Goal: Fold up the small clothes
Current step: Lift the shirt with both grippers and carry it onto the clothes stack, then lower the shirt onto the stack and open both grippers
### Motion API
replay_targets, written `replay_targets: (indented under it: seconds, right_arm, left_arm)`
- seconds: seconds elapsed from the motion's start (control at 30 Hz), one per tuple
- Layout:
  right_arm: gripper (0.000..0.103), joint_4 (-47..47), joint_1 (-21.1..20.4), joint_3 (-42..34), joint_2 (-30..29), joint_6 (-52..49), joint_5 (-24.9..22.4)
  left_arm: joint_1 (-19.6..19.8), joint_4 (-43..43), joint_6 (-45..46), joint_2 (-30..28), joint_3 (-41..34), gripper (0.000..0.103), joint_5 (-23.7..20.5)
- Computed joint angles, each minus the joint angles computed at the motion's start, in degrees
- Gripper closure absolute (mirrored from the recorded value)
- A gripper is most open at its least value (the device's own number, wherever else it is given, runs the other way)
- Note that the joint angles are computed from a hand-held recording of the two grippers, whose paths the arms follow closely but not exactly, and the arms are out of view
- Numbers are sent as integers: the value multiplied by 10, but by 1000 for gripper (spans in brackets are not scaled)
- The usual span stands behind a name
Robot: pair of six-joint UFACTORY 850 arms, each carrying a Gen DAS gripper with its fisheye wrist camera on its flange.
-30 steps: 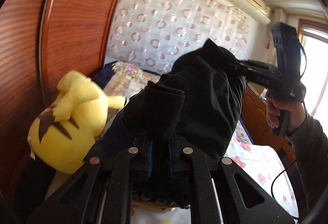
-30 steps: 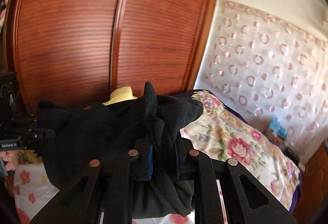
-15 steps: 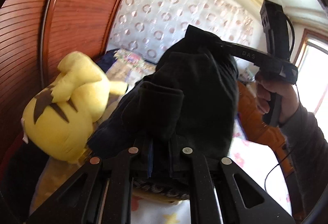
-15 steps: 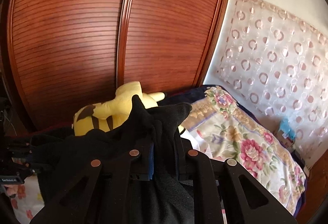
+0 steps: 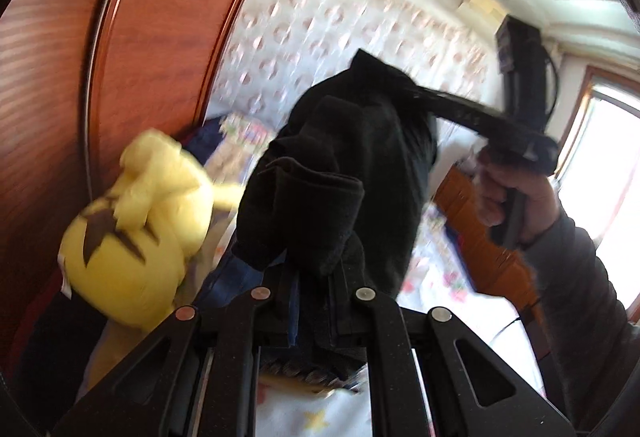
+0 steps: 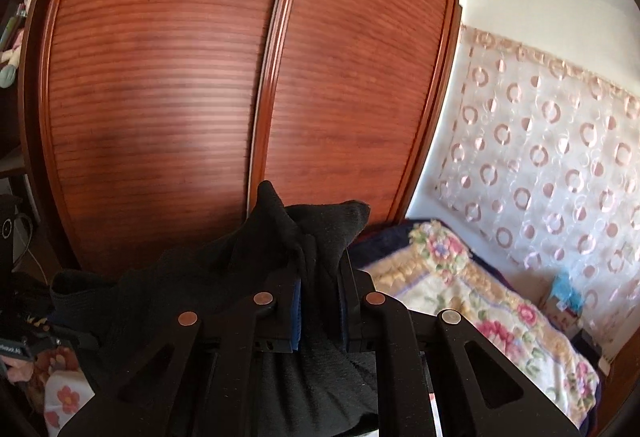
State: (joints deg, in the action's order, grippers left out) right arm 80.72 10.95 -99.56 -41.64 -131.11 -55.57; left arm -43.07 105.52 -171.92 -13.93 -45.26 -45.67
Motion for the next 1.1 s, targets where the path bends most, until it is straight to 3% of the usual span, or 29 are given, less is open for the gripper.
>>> replay_targets:
  seconds: [0.1,0.17,0.23,0.3,0.37,0.43,0.6,0.67,0.77,0.87,1.0,1.1]
  right_arm:
    - [88,-46,14,-43,-49,41,71]
    - [86,-113,26,-91,-89,130,119]
    - [75,-156,29,-134,-121,206,123]
    - [62,-139,24,-142,-125,220,120]
    - [55,-111,19,-130,-115,210,119]
    - [54,-57,11,-63,-75,156,137]
    - [54,26,-20,70,-6,57,106]
    - [54,57,-43,135,17,5,88]
    - [53,81,-76,207,51,-36,67]
    - [46,88,-113,261,79,-55,41]
    - [33,95,-167,329,115,-77,15]
    - [31,124,-200,377,143,-113,17]
  left_arm:
    - [27,-1,-8,-39,-15,92,58]
    - [31,-6,-8,-55,-21,91,66]
    - [28,-24,13,-62,-27,91,60]
    - [26,-52,45,-63,-35,91,58]
    - [23,-87,85,-66,-42,83,51]
    - [17,-106,115,-66,-46,76,37]
    - [-10,-148,184,-64,-53,54,-9]
    - [-23,-152,197,-62,-56,21,-27]
    - [-43,-167,233,-66,-70,20,-53]
    - [-62,-179,252,-74,-86,20,-67]
    - [-76,-181,268,-90,-107,20,-64]
    - [-86,-168,273,-105,-124,20,-50]
